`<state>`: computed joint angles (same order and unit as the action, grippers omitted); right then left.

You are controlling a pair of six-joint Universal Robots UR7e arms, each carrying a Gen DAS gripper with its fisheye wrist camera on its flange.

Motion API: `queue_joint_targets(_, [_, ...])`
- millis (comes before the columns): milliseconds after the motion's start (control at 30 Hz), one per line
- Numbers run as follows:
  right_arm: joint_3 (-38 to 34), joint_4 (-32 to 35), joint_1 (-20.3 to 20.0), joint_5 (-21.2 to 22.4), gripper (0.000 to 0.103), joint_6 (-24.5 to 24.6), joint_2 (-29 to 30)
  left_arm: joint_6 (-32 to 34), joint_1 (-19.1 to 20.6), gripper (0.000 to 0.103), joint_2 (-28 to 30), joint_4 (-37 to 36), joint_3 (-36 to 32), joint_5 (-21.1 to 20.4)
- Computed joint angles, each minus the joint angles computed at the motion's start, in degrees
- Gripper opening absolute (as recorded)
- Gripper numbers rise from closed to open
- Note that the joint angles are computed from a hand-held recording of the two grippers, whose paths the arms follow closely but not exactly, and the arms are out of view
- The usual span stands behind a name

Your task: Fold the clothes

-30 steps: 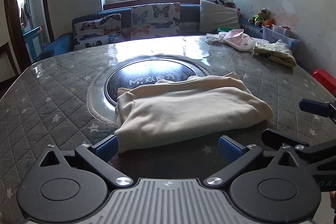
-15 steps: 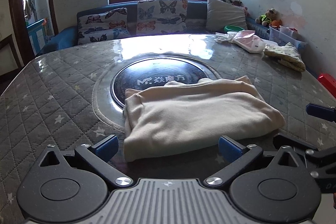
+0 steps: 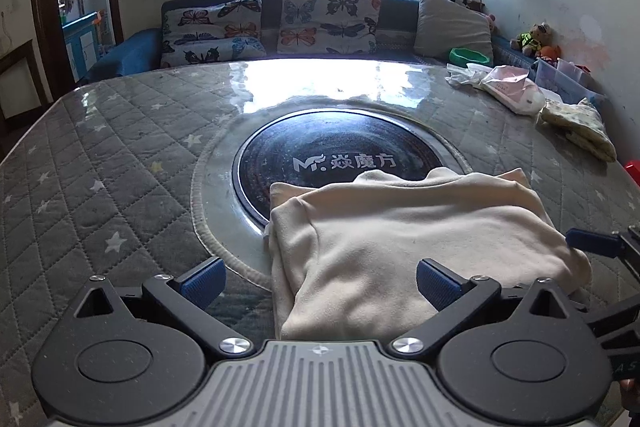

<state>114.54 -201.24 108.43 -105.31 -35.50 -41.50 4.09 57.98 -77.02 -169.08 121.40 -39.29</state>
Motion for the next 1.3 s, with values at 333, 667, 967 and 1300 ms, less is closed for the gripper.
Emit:
queue_joint_targets(333, [-4.1, 5.0, -0.4, 3.6, 0.103, 0.3, -0.4, -1.0, 2.9, 0.103, 1.2, 2.2, -3.5, -0.3])
queue_joint_targets(667, [-8.9, 11.9, -2.0, 2.1, 0.103, 3.0, 1.5, -2.1, 4.6, 0.103, 0.9, 3.8, -5.2, 0.6])
queue_joint_targets(967, [-13.0, 11.6, -0.2, -1.3, 0.102, -1.8, 5.5, -3.2, 5.6, 0.103, 1.0, 4.8, -6.4, 1.4])
queue_joint_targets(1300, [-7.4, 14.9, 5.0, 5.6, 0.095, -16.8, 3.1, -5.1, 6.4, 0.103, 0.8, 4.5, -8.0, 2.6])
